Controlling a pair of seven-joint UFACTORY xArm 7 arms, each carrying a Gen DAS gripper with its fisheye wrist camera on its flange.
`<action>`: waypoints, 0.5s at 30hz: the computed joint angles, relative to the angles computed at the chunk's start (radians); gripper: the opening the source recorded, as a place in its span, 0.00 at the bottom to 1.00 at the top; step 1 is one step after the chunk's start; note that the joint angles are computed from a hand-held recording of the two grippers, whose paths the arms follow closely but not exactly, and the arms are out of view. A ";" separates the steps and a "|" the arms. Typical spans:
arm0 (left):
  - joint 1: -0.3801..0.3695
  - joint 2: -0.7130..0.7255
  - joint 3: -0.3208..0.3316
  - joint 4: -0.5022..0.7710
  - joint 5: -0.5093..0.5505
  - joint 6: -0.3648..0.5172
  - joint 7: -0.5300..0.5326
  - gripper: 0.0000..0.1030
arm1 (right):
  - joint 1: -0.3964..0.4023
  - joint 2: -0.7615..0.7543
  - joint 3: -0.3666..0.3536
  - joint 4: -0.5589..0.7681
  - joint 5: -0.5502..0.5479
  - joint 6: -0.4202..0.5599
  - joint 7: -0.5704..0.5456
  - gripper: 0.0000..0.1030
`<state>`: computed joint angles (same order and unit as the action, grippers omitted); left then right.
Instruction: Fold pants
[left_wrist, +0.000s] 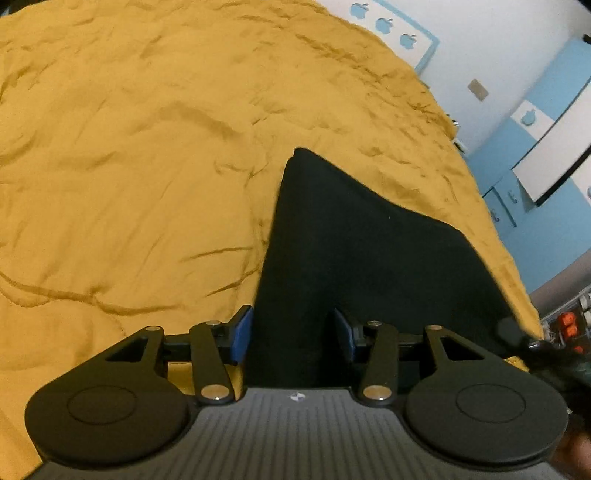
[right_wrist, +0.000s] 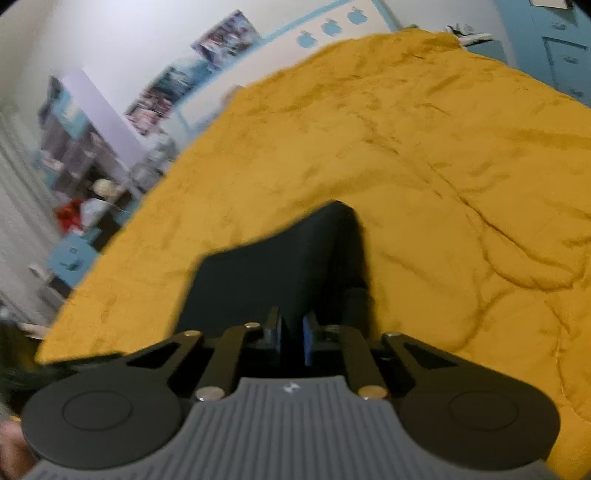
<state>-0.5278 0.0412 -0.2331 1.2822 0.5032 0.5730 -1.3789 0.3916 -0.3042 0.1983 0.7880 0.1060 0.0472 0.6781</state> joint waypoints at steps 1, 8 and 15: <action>0.001 -0.006 0.001 -0.009 0.003 -0.012 -0.001 0.51 | 0.038 -0.019 -0.032 -0.001 0.022 0.007 -0.024 0.05; 0.000 0.007 -0.004 -0.026 -0.068 -0.033 0.067 0.53 | -0.065 -0.007 0.039 0.021 -0.071 0.219 0.028 0.06; 0.007 -0.014 -0.004 -0.052 -0.144 -0.049 0.117 0.53 | -0.125 -0.002 0.090 0.072 -0.228 0.299 0.098 0.21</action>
<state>-0.5213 0.0268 -0.2374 1.2299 0.3587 0.5242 -1.2620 0.2664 -0.3058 0.2883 0.8604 -0.1220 0.3465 0.7764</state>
